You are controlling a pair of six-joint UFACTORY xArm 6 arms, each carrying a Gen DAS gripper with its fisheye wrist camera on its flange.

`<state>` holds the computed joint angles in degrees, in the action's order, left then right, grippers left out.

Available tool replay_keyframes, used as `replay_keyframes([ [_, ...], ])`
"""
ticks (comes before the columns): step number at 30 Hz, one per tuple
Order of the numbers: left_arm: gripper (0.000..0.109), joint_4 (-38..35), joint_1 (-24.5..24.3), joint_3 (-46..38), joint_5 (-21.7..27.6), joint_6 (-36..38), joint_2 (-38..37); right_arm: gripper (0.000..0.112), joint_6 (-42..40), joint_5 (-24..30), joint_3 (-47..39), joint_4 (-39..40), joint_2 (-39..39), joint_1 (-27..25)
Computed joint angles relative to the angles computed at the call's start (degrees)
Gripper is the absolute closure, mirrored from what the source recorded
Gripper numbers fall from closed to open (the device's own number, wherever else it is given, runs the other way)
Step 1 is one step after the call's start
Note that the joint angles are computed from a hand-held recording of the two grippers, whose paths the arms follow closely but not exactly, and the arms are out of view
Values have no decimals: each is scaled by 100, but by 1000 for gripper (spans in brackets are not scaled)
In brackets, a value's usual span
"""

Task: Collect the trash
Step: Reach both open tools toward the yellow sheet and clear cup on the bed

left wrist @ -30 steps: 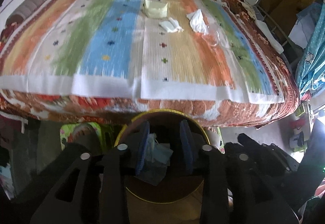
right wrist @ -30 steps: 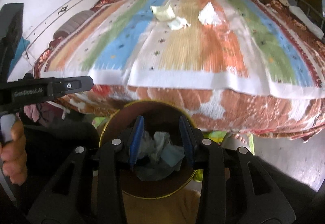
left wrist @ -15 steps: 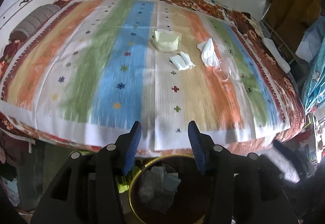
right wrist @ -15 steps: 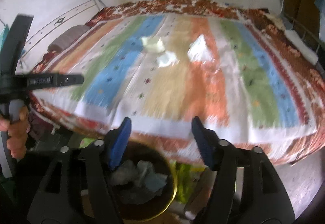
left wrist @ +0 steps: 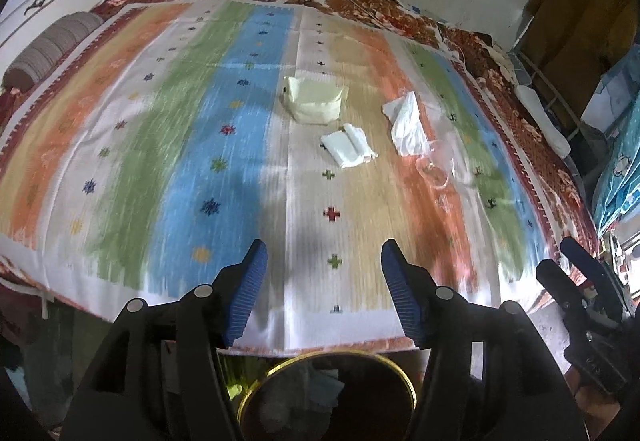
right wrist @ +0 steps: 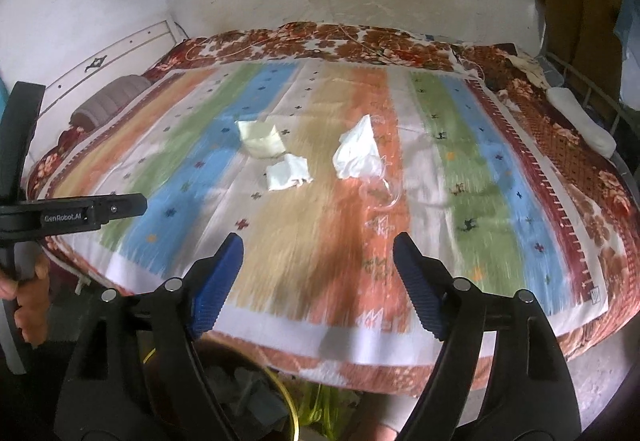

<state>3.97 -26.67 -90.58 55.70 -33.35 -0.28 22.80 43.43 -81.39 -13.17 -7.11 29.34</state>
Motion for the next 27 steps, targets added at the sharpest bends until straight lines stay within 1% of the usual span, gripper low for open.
replay_keyframes([
  [5,47,-11,63,-365,-51,60,399,36,-132,-107,-226,53,306,-131],
  [13,46,-145,326,-884,-82,138,1011,34,-388,-169,-730,192,927,-351],
  [16,45,-204,428,-1135,11,111,1226,31,-460,-194,-898,143,1128,-391],
  [19,43,-417,556,-1401,6,107,1453,30,-542,-160,-1116,143,1362,-441],
  [21,42,-485,630,-1631,56,91,1642,30,-440,-157,-1224,62,1500,-482],
  [24,42,-426,723,-2025,145,99,1950,30,-375,-114,-1402,61,1712,-535],
  [27,42,-437,847,-2390,233,91,2229,30,-474,-163,-1512,76,1878,-578],
])
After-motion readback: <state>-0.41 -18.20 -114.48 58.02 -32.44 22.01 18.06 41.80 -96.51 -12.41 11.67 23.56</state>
